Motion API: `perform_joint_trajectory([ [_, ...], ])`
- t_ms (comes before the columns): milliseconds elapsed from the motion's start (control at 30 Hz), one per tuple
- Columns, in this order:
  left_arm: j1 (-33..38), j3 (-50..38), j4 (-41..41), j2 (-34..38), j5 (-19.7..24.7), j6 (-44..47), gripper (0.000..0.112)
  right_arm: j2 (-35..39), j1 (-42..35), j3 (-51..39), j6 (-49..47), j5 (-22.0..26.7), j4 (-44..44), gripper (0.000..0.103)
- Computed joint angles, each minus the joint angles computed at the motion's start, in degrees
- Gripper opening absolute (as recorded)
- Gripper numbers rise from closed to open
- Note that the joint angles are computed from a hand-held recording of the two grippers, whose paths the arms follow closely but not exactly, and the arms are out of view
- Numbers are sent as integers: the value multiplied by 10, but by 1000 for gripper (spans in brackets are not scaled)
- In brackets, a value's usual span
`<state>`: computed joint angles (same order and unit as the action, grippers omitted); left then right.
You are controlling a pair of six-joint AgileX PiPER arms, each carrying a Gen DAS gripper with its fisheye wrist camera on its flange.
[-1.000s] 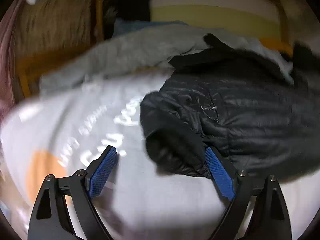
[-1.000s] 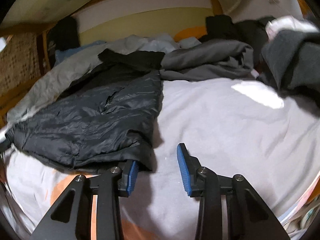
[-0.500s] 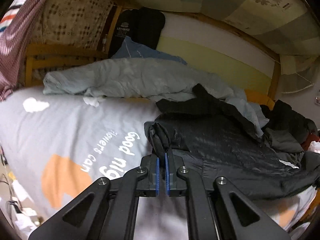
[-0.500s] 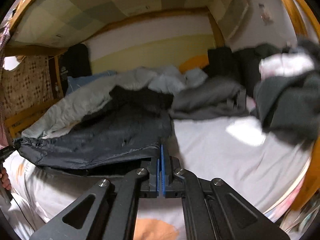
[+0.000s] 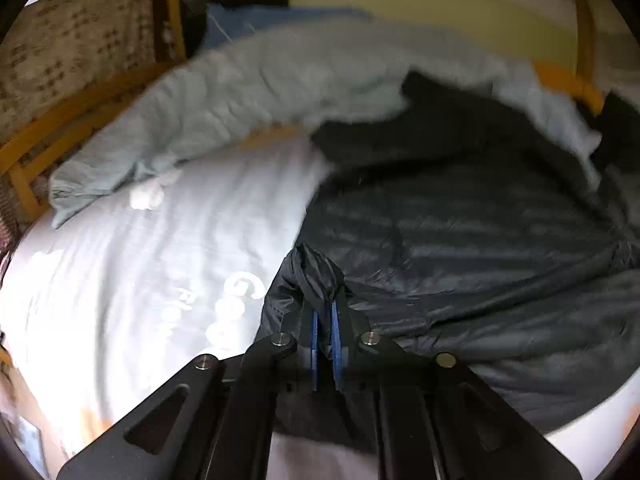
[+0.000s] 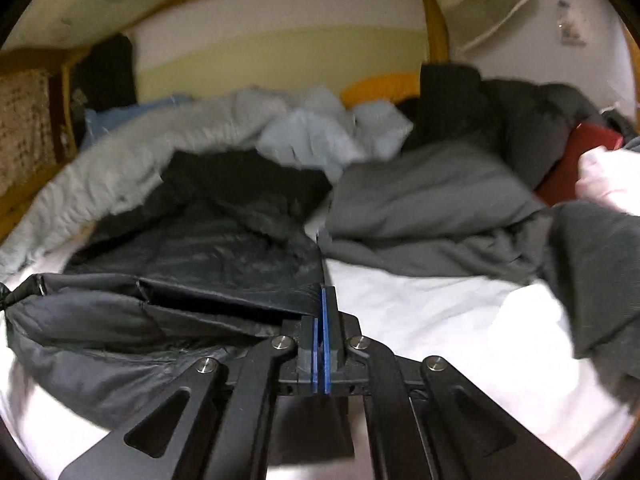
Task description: Fold large clothes
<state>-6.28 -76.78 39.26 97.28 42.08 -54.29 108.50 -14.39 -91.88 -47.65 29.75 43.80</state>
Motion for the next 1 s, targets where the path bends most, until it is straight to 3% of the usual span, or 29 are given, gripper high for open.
perform_joint_trajectory([
  [100, 24, -25, -47, 45, -22, 43, 7, 68, 10, -63, 58, 16, -55, 2],
  [167, 23, -10, -14, 49, -50, 17, 7, 105, 10, -103, 81, 53, -70, 2],
  [233, 14, 17, 34, 38, -69, -12, 10, 113, 8, -108, 72, 55, -66, 2],
  [333, -19, 55, 85, -11, -43, -26, 16, 114, -11, -117, 22, 101, -39, 2],
  [367, -29, 84, 116, -42, -45, -59, 33, 110, -18, -120, 6, 117, -33, 2],
  [400, -41, 112, 144, -73, -40, -94, 58, 96, -24, -104, -17, 120, -22, 2],
  [467, -69, 152, 186, -124, -15, -154, 74, 64, -34, -69, -64, 117, -1, 9],
  [500, -83, 165, 198, -144, -5, -166, 74, 49, -40, -54, -84, 118, 8, 13],
  [567, -105, 177, 201, -168, 14, -170, 74, 27, -48, -34, -98, 118, 15, 38],
  [633, -131, 192, 207, -190, 26, -183, 74, 12, -60, -22, -103, 126, 33, 46],
  [733, -172, 213, 208, -204, 15, -186, 74, -3, -80, -6, -125, 142, 77, 46],
  [800, -198, 218, 210, -194, 6, -199, 74, -28, -95, 42, -166, 128, 136, 46],
  [867, -210, 214, 193, -169, -40, -203, 73, -41, -108, 75, -196, 149, 186, 46],
  [933, -209, 184, 139, -119, -94, -150, 62, -53, -102, 114, -232, 190, 218, 46],
  [1000, -220, 130, 113, -52, -65, -120, 47, -78, -62, 165, -283, 157, 221, 46],
])
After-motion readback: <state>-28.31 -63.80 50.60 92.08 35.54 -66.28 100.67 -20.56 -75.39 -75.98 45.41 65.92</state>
